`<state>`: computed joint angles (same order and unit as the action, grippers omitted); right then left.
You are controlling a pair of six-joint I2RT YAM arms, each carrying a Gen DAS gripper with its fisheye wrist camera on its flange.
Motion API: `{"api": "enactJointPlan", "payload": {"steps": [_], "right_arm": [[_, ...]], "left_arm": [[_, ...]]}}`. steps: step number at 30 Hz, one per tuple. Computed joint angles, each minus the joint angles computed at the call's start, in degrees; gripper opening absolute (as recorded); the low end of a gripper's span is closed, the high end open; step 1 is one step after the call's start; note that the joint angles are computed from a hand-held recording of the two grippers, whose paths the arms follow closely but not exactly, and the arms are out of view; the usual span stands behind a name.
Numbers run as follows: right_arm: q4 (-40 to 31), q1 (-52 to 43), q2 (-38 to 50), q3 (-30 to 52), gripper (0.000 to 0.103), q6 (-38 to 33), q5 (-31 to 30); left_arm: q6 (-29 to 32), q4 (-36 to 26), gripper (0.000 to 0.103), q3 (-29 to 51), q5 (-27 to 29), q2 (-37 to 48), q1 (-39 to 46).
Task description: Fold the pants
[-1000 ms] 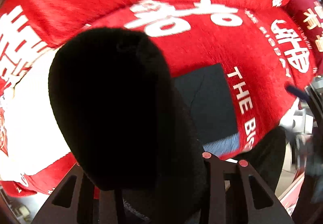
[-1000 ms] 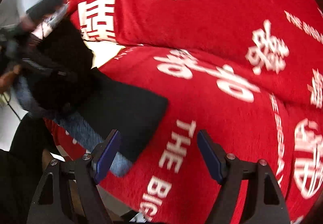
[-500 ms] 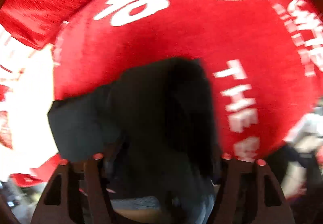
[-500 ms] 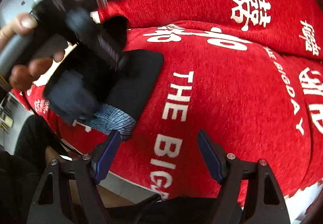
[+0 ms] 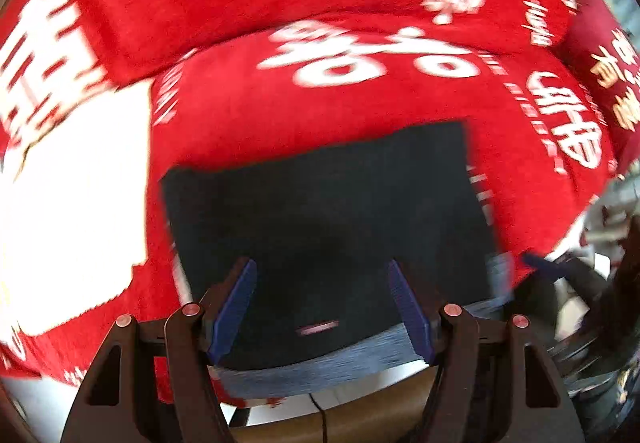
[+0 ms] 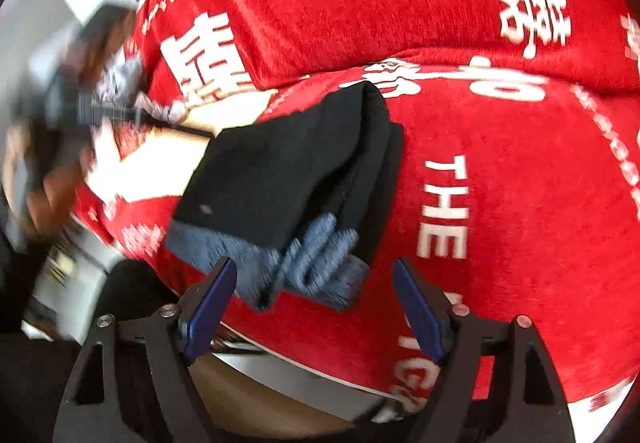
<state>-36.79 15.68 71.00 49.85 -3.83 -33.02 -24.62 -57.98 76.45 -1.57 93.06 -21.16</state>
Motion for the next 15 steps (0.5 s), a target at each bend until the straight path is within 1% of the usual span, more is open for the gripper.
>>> {"api": "enactJointPlan", "payload": {"steps": [1, 3, 4, 5, 6, 7, 9, 11, 13, 14, 15], "right_arm": [[2.30, 0.61, 2.26, 0.25, 0.086, 3.68, -1.37], [6.20, 2.78, 5.45, 0.21, 0.087, 8.86, -1.34], [7.53, 5.24, 7.24, 0.53, 0.086, 11.11, 1.43], [6.89, 7.67, 8.97, 1.64, 0.064, 11.96, 4.65], [4.88, 9.80, 11.12, 3.74, 0.030, 11.73, 6.72], [4.09, 10.88, 11.40, 4.86, 0.027, 12.39, 7.67], [4.45, 11.16, 8.90, 5.24, 0.023, 13.64, 7.91], [4.54, 10.04, 7.31, 5.42, 0.023, 14.69, 8.06], [6.19, 8.45, 9.08, 4.63, 0.023, 15.99, 8.21], [6.55, 7.72, 11.47, 4.70, 0.023, 16.12, 8.07], [6.96, 6.85, 14.32, 4.63, 0.028, 16.50, 7.52]], "left_arm": [[-0.34, 1.85, 0.070, -2.88, 0.10, -1.03, 1.16], [-1.14, 5.97, 0.070, -8.90, 2.49, -3.13, 3.80], [-1.60, 8.29, 0.070, -11.96, 3.90, -4.34, 5.00], [-1.95, 10.15, 0.070, -14.19, 4.77, -5.57, 5.86], [-2.04, 11.98, 0.070, -16.58, 5.55, -7.35, 6.79], [-2.08, 13.25, 0.070, -18.37, 6.08, -8.80, 7.46], [-1.76, 14.99, 0.070, -20.80, 6.84, -10.64, 8.30], [-1.28, 16.55, 0.070, -22.94, 7.67, -11.98, 9.17], [-1.79, 18.94, 0.070, -24.93, 9.74, -11.56, 10.44], [-1.83, 19.42, 0.070, -25.49, 10.59, -11.20, 10.97], [-2.09, 20.20, 0.070, -26.04, 10.75, -10.60, 11.19]]}}
